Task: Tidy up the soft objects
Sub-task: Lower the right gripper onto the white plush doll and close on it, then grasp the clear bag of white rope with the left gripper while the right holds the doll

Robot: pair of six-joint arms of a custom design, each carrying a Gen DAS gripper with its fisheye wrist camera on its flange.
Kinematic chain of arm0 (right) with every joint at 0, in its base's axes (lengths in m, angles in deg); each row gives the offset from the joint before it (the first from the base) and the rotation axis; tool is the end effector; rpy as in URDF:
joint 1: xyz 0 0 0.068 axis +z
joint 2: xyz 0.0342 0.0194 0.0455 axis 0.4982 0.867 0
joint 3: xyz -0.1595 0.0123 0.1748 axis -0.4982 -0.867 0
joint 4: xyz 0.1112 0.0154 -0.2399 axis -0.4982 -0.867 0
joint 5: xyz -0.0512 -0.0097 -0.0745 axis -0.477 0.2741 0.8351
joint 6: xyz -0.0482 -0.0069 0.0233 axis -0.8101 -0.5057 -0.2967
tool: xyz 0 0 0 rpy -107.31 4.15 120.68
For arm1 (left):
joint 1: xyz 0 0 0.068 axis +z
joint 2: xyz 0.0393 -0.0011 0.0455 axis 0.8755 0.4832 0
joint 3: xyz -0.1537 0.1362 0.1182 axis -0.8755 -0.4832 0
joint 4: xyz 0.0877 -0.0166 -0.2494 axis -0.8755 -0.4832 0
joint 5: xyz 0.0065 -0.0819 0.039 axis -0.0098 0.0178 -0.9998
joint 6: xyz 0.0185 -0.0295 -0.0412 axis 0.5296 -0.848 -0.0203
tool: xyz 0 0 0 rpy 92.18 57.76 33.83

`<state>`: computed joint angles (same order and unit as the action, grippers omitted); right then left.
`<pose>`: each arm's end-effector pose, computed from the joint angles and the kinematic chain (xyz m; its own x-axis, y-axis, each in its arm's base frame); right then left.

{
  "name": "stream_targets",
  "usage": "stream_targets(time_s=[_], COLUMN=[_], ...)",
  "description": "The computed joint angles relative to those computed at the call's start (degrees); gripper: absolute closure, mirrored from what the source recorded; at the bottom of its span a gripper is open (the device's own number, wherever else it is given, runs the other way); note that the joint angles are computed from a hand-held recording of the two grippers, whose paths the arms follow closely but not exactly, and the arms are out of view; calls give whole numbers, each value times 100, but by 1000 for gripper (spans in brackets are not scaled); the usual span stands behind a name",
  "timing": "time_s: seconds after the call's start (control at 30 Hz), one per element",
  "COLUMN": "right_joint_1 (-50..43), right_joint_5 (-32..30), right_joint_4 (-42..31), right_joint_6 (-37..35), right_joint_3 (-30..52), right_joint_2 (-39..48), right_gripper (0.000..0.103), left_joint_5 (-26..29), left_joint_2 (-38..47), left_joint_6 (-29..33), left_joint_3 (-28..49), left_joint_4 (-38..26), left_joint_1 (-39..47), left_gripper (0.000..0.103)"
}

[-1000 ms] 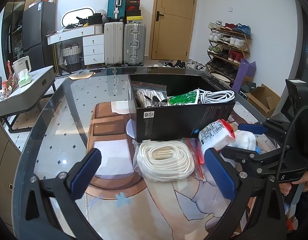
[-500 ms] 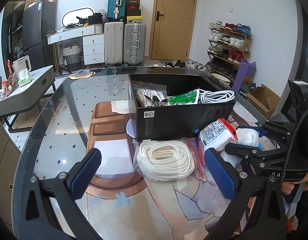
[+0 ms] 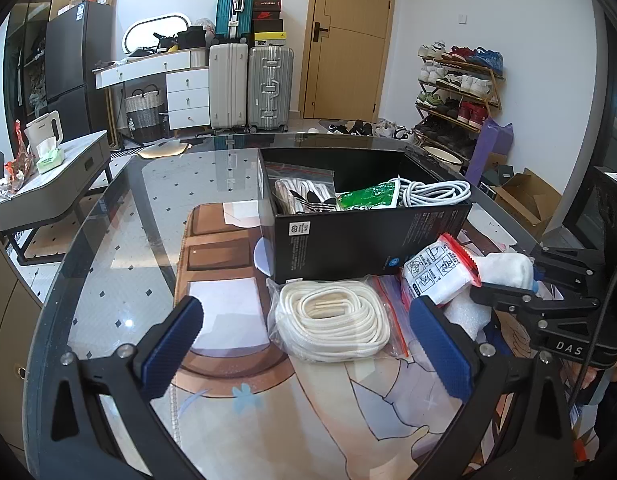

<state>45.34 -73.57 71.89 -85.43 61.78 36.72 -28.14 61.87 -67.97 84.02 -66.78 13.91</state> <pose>0.2486 0.0790 0.0777 -0.5423 -0.4924 -0.6808 -0.6564 0.7540 -0.0225 0.1852 -0.1727 0.0554 -0.6184 -0.0687 -0.7829 0.0245 0.9940 -0.1066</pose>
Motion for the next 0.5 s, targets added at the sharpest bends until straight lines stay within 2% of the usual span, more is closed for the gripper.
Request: stream_targets(time_s=[0.3,0.5], right_joint_1=[-333,-565], right_joint_5=[-294,-514], right_joint_4=[73,64], right_joint_6=[20,-1], right_joint_3=[-357,-614], right_joint_2=[-560,-1022], right_gripper=[73,73], left_joint_5=[181,431], left_joint_2=[54,146], left_joint_6=[-17,-62], left_joint_3=[-1,192], left_joint_4=[14,-249], left_joint_1=[66,215], left_gripper=[0,0])
